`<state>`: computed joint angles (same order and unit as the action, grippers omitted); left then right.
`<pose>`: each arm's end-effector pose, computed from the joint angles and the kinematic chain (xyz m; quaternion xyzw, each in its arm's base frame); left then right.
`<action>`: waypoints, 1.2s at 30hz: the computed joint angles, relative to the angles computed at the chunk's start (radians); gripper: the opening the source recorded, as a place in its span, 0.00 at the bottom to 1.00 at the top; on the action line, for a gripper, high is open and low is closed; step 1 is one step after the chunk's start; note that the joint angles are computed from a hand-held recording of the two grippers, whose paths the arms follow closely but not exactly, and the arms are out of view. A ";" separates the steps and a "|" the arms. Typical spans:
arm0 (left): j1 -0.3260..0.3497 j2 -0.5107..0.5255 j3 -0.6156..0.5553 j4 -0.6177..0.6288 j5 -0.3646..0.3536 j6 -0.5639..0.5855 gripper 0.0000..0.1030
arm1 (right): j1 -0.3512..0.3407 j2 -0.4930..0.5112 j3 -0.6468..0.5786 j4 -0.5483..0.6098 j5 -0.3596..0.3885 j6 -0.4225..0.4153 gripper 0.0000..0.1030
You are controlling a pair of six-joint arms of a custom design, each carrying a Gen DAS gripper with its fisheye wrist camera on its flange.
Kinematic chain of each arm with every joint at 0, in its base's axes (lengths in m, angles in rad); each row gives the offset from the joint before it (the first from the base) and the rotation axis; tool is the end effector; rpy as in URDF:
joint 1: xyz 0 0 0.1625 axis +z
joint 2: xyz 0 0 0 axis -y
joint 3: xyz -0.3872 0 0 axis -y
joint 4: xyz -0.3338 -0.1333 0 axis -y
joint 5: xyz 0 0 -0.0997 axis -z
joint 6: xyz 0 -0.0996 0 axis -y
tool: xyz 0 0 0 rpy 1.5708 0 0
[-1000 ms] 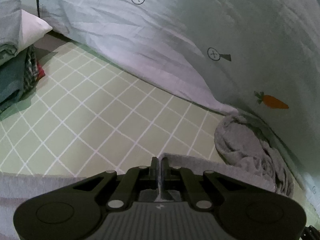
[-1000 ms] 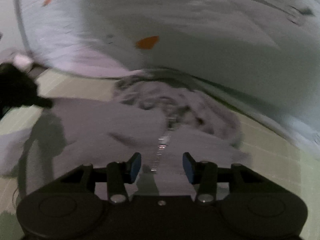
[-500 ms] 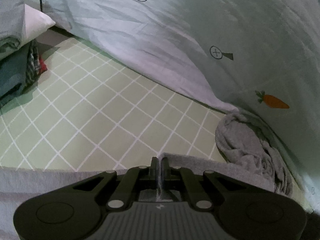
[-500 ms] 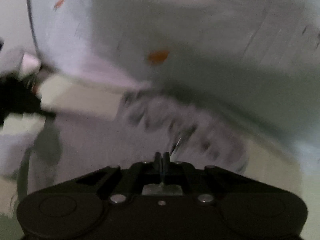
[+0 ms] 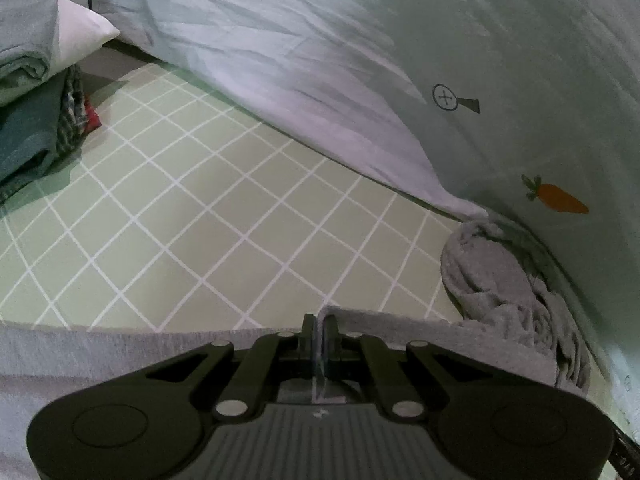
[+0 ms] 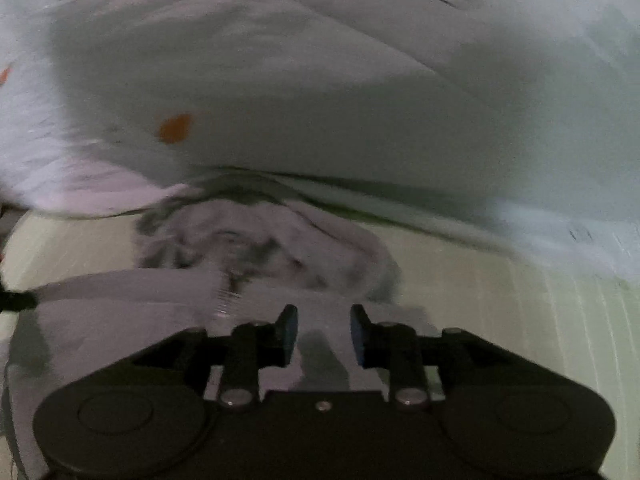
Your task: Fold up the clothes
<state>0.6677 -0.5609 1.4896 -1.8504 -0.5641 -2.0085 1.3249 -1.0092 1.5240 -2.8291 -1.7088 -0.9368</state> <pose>-0.3169 -0.5268 -0.0015 -0.3050 0.7874 -0.4221 0.3299 -0.0390 -0.6469 0.3207 0.2912 -0.8830 0.2650 0.2554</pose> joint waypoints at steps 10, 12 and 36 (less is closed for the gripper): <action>-0.025 -0.007 -0.018 0.063 -0.001 -0.043 0.04 | -0.054 0.023 -0.126 0.203 0.017 0.273 0.06; -0.054 -0.017 -0.019 0.104 0.008 -0.068 0.04 | -0.059 -0.029 -0.071 0.176 0.066 0.255 0.06; -0.512 0.053 -0.059 0.445 -0.445 -0.478 0.07 | -0.484 -0.836 0.513 0.341 0.345 -0.047 0.09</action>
<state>0.1554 -0.5081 1.4307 -1.4053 -1.0090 -2.4865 0.8405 -1.8456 2.0367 -2.4886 -1.3639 -0.9841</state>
